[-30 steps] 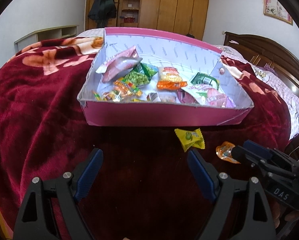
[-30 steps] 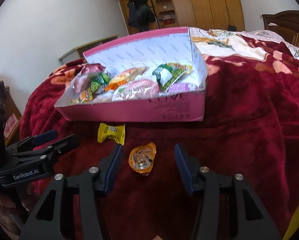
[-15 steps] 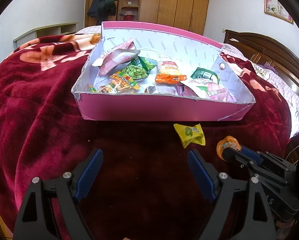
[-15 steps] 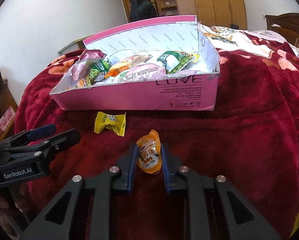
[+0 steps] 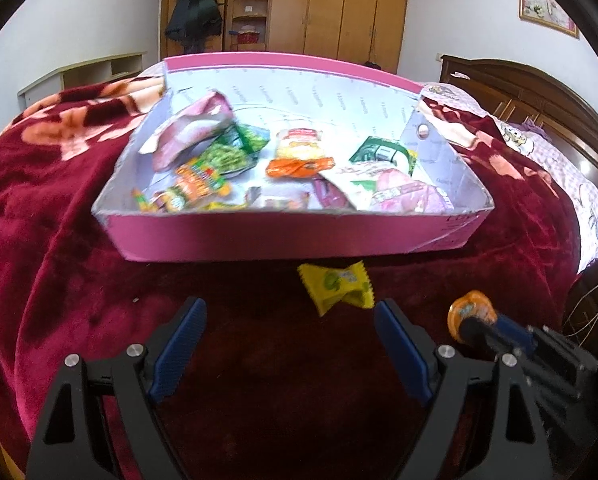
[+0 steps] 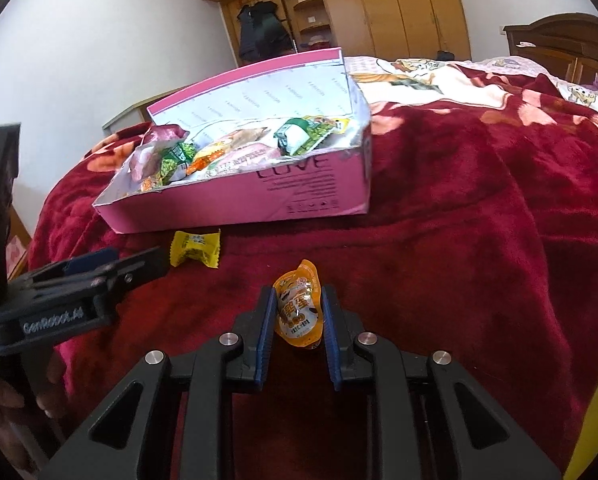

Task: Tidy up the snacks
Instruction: 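Grasp the orange jelly cup with the right tool while the left tool grasps the yellow candy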

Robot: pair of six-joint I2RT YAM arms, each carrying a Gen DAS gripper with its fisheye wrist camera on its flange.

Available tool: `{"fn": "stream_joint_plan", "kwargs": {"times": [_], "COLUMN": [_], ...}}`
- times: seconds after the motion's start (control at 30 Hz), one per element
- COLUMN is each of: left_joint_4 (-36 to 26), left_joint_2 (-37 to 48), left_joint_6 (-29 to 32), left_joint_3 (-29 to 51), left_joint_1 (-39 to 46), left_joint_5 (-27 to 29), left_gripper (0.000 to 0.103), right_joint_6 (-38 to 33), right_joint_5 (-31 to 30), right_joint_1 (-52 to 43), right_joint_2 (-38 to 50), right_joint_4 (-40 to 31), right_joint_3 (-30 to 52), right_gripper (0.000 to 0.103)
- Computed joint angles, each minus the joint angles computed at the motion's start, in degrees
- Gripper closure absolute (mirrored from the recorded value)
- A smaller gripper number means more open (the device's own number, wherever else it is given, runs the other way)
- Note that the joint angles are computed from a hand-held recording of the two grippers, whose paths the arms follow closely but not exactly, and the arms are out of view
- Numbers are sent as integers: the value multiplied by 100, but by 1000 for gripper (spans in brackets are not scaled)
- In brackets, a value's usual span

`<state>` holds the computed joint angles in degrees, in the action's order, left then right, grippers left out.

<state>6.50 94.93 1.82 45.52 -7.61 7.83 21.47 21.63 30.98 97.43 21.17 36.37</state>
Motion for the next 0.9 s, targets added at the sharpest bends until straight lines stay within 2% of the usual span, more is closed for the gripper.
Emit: {"fn": "stream_joint_plan", "kwargs": {"times": [0.07,0.17,0.23,0.3,0.47,0.63,0.8,0.9], "left_joint_4": [24,88,89,157,105,267,255,234], "left_joint_2": [127,345,485,572,868,1034,1061,1035], "left_joint_6": [-23,-63,-68,-110,-133,-73,-86,-61], "left_joint_3": [103,241,335,362,577,598,624,620], "left_joint_1": [-155,-336,-434,-493,-626,-770,-733,-751], "left_joint_5": [-179,-389,-527,-638,-834,-1116,-1038,-1032], "left_gripper": [15,18,22,30,32,32,33,41], "right_joint_6": [75,56,38,51,110,67,77,54], "right_joint_5": [-187,-157,-144,-275,-674,-588,-602,-576], "right_joint_1": [-96,-75,-63,-127,-333,-297,-304,-304], "right_joint_2": [88,157,184,198,230,323,368,361], "right_joint_4": [265,575,663,795,1115,1193,1227,1199], "right_joint_3": [-119,-256,-291,-355,-497,-486,-482,-486], "right_gripper": [79,79,79,79,79,78,78,78]}}
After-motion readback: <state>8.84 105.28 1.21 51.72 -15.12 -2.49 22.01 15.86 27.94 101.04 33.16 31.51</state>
